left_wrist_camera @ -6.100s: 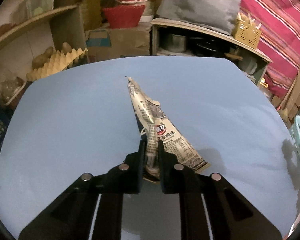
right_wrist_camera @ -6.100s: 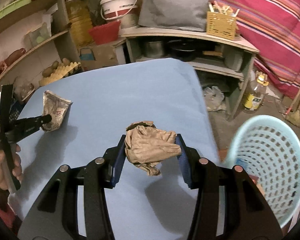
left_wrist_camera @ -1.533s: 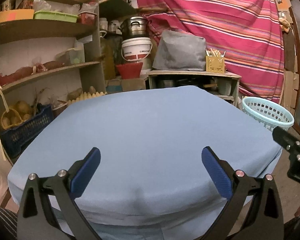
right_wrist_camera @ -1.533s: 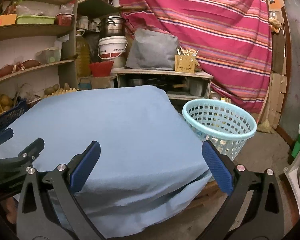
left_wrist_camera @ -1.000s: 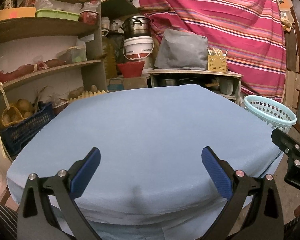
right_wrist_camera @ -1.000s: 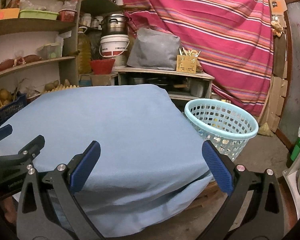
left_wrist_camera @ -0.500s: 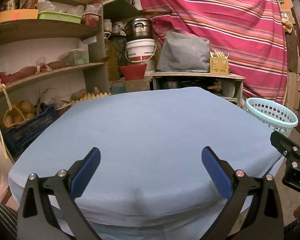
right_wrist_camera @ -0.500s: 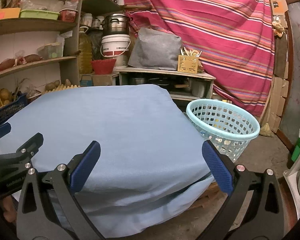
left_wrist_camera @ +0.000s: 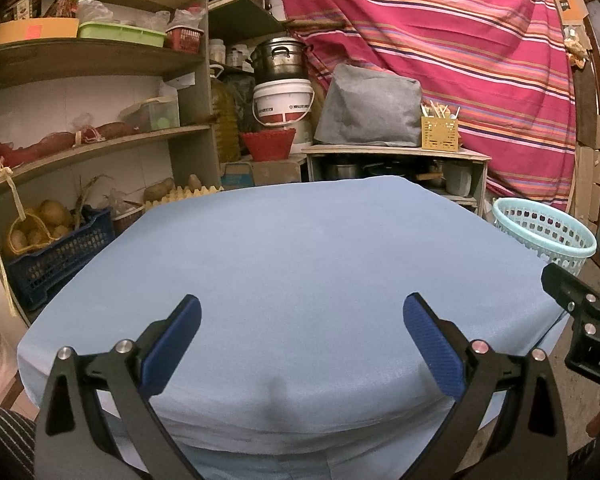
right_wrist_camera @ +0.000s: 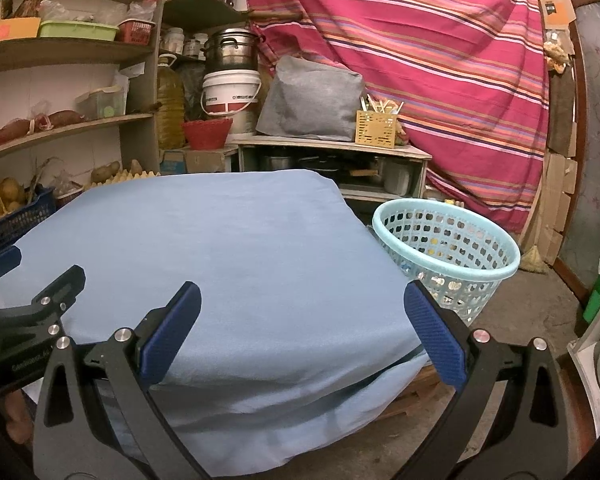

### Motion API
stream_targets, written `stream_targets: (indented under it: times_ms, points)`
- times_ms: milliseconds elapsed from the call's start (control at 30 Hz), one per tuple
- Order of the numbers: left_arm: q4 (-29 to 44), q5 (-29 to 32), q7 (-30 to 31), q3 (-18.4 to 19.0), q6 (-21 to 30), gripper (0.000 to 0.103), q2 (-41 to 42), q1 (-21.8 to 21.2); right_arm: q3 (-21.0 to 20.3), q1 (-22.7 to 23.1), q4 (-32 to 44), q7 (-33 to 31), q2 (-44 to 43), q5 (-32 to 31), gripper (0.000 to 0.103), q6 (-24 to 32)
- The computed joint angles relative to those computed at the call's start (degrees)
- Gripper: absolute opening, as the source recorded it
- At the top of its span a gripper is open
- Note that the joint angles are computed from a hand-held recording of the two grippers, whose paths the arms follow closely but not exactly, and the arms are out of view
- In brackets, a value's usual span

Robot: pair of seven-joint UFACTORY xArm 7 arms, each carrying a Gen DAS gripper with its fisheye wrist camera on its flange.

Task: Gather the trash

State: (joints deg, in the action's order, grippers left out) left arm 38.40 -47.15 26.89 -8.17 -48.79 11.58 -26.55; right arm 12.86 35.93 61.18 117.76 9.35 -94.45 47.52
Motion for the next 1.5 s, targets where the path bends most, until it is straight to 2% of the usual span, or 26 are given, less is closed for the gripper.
stream_targets:
  times_ms: [1500]
  points:
    - [-0.9, -0.1, 0.1, -0.3, -0.8, 0.099, -1.5, 0.5, -0.2, 1.2, 1.4, -0.3, 1.2, 0.2, 0.099, 1.4]
